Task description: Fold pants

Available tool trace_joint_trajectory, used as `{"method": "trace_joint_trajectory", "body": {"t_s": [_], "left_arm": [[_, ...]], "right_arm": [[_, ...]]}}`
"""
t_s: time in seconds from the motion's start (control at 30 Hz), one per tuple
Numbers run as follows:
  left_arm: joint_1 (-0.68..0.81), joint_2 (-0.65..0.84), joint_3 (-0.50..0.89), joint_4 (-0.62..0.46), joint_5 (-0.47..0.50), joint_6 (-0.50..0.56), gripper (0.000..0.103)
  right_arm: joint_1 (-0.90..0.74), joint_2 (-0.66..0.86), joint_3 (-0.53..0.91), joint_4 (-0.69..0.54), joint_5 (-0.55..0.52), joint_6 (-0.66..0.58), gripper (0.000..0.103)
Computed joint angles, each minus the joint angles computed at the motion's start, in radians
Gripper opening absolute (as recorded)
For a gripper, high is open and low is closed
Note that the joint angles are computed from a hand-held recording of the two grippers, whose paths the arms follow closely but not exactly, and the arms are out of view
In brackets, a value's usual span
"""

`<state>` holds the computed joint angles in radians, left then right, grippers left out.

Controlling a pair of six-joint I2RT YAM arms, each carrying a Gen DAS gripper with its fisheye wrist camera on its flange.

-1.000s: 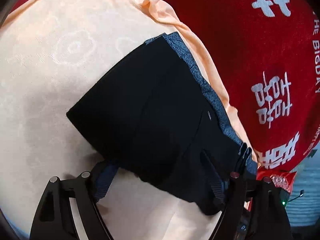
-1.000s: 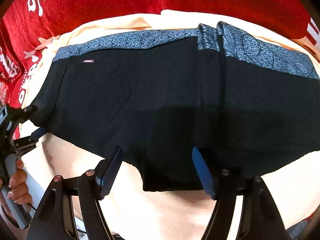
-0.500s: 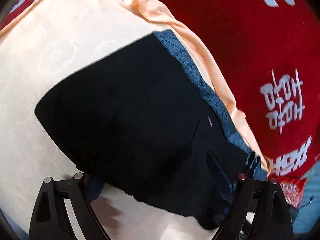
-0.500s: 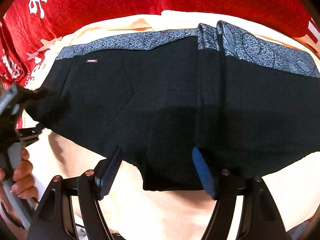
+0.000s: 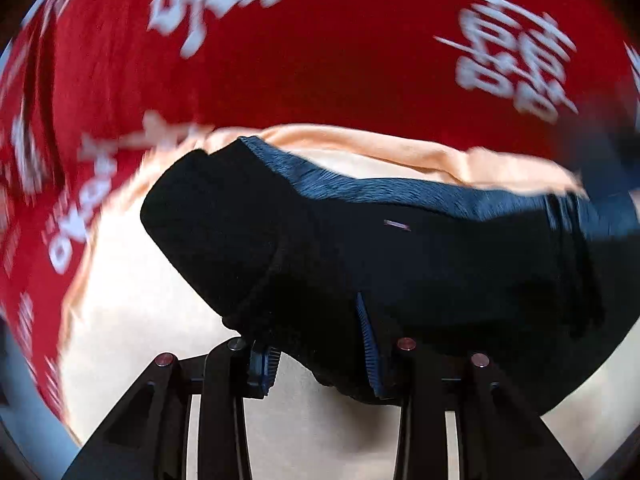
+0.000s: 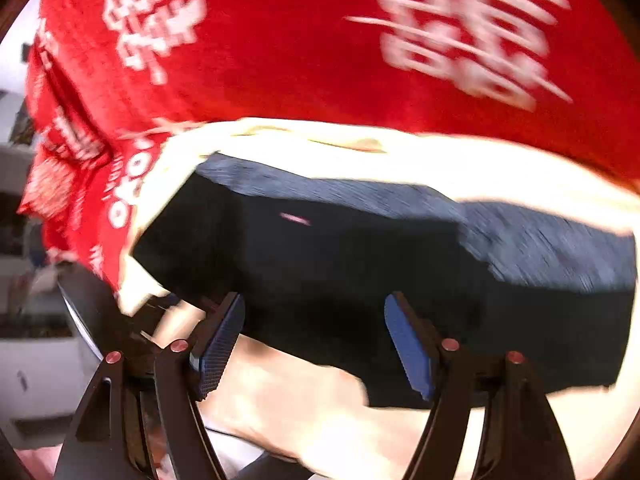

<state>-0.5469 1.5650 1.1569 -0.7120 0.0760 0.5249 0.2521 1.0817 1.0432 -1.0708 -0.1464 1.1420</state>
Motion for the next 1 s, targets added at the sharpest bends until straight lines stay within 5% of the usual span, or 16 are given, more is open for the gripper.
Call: {"method": "trace_joint_trajectory", "body": {"t_s": [0.2, 0.53, 0.57, 0.6, 0.67, 0.83, 1.0], "left_arm": [[0.0, -0.028, -0.035, 0.029, -0.008, 0.079, 0.036], [-0.029, -0.089, -0.1, 0.072, -0.017, 0.119, 0.036], [-0.034, -0.087, -0.094, 0.067, -0.02, 0.115, 0.036], [-0.036, -0.085, -0.087, 0.057, -0.023, 0.113, 0.036], [-0.056, -0.077, -0.06, 0.017, -0.033, 0.088, 0.036], [-0.137, -0.164, -0.047, -0.025, -0.024, 0.064, 0.036], [-0.307, -0.24, 0.024, -0.124, -0.051, -0.049, 0.036]], "right_arm": [[-0.124, 0.475, 0.377, -0.027, -0.263, -0.332, 0.082], [-0.049, 1.086, 0.983, -0.352, -0.366, -0.59, 0.082], [-0.043, 1.09, 0.979, -0.364, -0.355, -0.599, 0.079], [-0.039, 1.089, 0.967, -0.371, -0.339, -0.606, 0.048], [-0.05, 1.022, 0.866, -0.313, -0.337, -0.572, 0.022], [-0.103, 0.633, 0.446, -0.053, -0.324, -0.433, 0.018], [-0.212, 0.224, 0.163, 0.015, -0.353, -0.361, 0.018]]}}
